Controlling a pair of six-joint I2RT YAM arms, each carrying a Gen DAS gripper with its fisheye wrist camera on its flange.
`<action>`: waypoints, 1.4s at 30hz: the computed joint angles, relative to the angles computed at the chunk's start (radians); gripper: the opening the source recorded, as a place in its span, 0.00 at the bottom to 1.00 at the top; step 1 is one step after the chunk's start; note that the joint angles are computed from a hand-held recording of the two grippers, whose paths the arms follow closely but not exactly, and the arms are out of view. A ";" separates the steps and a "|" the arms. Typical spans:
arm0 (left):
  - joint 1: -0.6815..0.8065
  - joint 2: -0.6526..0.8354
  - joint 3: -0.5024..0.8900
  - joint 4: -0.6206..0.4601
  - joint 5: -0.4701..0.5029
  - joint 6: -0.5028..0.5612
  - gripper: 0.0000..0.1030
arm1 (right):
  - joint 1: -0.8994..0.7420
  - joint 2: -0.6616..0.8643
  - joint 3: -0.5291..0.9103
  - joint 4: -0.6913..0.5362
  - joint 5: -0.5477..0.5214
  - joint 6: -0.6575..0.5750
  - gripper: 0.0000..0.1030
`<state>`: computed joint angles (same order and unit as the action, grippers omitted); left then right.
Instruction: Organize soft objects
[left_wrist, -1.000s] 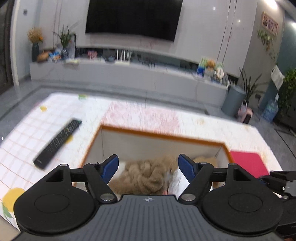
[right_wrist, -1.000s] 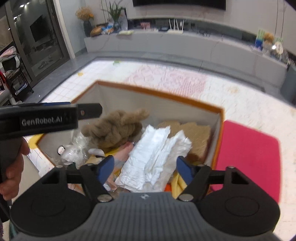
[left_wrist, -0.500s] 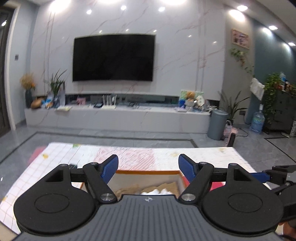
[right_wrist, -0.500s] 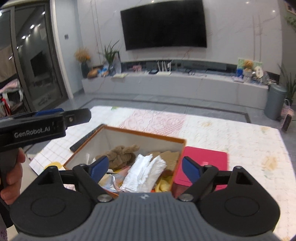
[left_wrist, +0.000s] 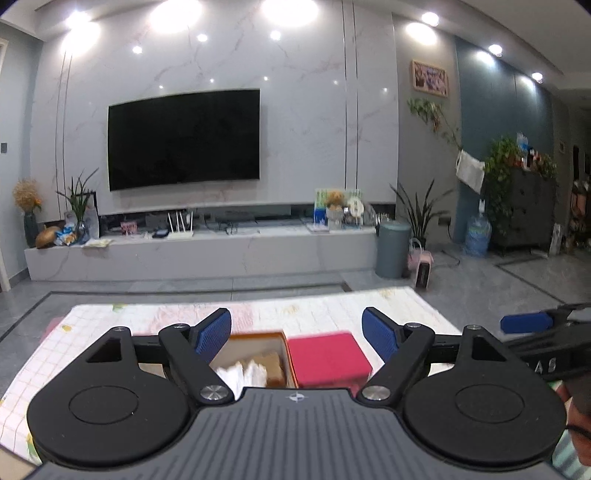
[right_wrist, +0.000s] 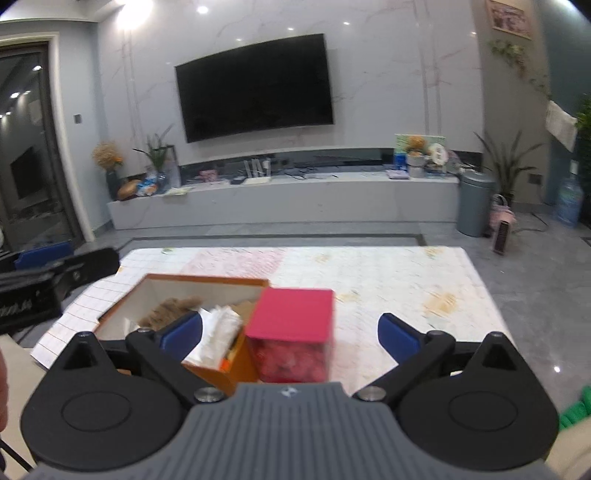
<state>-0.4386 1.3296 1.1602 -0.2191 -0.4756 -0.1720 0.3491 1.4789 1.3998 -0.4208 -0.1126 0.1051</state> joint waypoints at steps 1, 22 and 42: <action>-0.006 0.008 0.004 -0.015 -0.007 -0.016 0.92 | -0.007 -0.019 -0.027 0.007 0.004 0.006 0.96; -0.041 -0.103 -0.211 -0.218 -0.053 -0.285 0.92 | 0.087 -0.124 -0.273 0.038 0.153 0.024 0.97; -0.025 -0.099 -0.213 -0.245 -0.023 -0.287 0.92 | 0.154 -0.099 -0.239 -0.006 0.210 0.014 0.97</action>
